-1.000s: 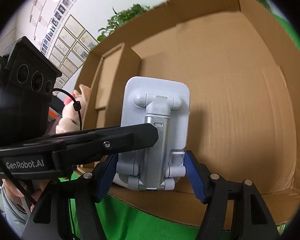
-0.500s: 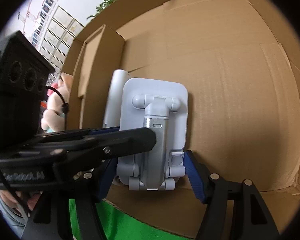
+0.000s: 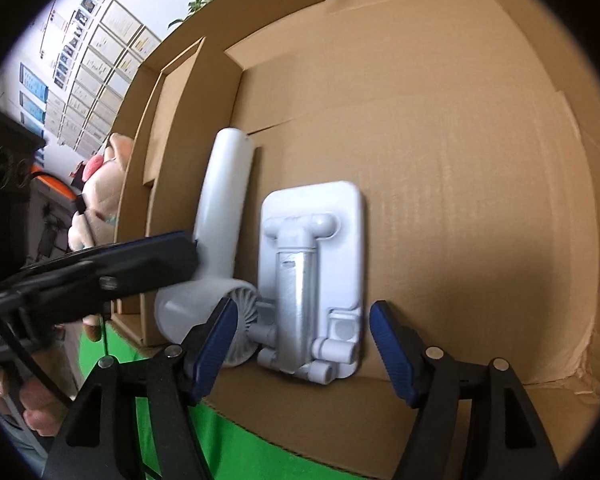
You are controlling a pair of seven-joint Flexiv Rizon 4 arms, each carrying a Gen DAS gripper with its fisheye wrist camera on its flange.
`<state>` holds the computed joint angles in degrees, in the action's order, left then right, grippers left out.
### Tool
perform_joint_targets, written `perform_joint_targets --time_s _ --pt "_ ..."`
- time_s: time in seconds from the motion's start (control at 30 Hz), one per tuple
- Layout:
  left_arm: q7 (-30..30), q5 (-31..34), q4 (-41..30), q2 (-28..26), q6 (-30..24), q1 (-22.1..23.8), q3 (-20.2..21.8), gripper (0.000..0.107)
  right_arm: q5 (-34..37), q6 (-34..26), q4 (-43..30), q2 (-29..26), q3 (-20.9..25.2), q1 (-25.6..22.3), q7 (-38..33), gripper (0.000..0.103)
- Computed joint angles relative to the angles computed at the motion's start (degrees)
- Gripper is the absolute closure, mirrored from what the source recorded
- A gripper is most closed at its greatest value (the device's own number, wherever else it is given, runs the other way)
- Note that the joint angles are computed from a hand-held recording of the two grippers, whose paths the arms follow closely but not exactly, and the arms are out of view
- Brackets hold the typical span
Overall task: Organize objects
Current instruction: 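Open the right gripper and withdraw it from the box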
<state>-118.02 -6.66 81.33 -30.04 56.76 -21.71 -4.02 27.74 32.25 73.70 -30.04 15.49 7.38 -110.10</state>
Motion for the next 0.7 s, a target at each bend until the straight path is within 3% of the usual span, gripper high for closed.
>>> perform_joint_targets --time_s 0.13,0.3,0.4,0.47,0.5,0.53,0.63,0.7 --pt "-1.09 1.25 3.00 2.24 2.05 -0.35 0.84 0.081 -4.21 4.20 3.16 1.03 -1.00 2.73 0.54 0.052" --pt "-7.80 8.87 3.83 3.73 3.04 -3.79 5.16 0.080 -6.42 6.59 4.24 1.42 -0.87 3.48 1.67 0.053" --pt "-13.49 16.31 4.23 5.34 3.15 -6.51 8.31 0.070 -10.23 12.34 7.63 3.42 -2.25 5.34 3.32 0.053" --pt "-19.56 25.71 2.52 6.59 0.20 -10.51 12.06 0.050 -11.73 22.06 13.36 6.77 -2.34 5.74 2.43 0.040" --pt "-23.31 31.79 1.35 7.26 -1.68 -13.24 14.21 0.043 -11.05 25.38 15.03 7.89 -1.54 5.12 1.35 0.020" --pt "-26.83 37.07 0.72 7.90 -2.66 -15.41 15.76 0.031 -9.86 28.84 16.66 9.10 -0.49 4.25 -0.52 0.014" --pt "-38.81 53.58 -1.13 9.50 -7.26 -22.79 19.71 0.004 -8.21 37.49 23.28 13.36 1.78 2.76 -6.27 0.001" --pt "-43.25 59.65 -2.14 10.10 -13.30 -26.09 20.00 0.004 -4.90 38.43 24.00 14.88 3.57 1.71 -8.84 0.001"
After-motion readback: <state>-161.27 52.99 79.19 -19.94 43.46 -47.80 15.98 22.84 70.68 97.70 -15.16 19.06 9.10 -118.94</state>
